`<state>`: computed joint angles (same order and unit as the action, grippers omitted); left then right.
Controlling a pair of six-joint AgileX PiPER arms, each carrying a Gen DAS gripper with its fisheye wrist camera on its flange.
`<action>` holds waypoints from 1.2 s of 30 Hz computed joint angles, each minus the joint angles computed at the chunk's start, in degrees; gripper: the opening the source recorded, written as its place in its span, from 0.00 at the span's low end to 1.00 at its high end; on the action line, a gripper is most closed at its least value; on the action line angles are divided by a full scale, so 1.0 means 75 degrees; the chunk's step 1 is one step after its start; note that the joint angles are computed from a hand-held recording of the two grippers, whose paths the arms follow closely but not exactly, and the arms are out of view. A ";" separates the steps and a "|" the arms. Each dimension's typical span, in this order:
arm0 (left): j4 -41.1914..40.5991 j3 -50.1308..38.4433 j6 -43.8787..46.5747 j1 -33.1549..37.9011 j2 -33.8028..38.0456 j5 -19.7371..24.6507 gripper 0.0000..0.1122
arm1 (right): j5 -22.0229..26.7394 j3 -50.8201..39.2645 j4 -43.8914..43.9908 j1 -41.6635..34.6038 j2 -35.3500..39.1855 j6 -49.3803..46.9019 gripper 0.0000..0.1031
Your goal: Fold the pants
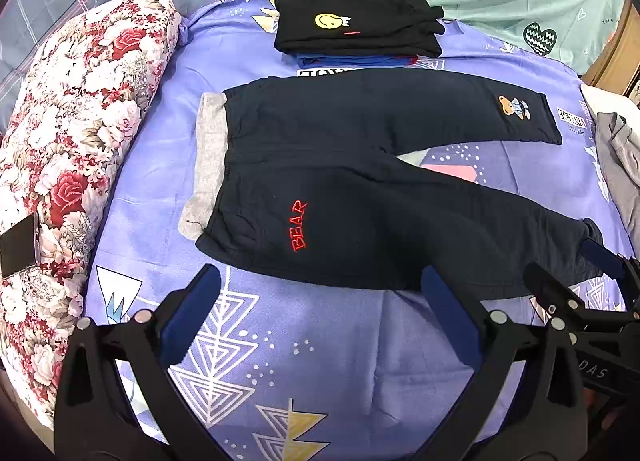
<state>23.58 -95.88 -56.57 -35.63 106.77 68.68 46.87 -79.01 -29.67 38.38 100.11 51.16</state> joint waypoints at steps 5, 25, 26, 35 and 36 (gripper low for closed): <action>-0.0047 0.0010 0.0033 0.0014 0.0016 -0.0031 0.90 | 0.0011 -0.0024 0.0076 -0.0020 0.0050 -0.0080 0.99; -0.4442 0.3795 0.1534 0.4658 -0.0918 -0.2706 0.89 | 0.0050 0.1519 0.1923 -0.2201 -0.0363 0.1556 0.99; -0.4435 0.3722 0.1639 0.4691 -0.0821 -0.2733 0.89 | -0.0003 0.1605 0.1975 -0.2298 -0.0398 0.1552 0.99; -0.6237 0.2988 0.3384 0.5462 0.0482 -0.3174 0.62 | -0.0254 0.2225 0.2122 -0.2644 -0.0780 0.1815 0.99; -0.6348 0.2920 0.3554 0.5469 0.0571 -0.3148 0.46 | -0.0295 0.2308 0.2014 -0.2696 -0.0844 0.1805 0.99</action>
<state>-24.03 -73.98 -29.91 5.39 111.05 45.07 44.66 -61.70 -14.56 18.16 93.78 64.70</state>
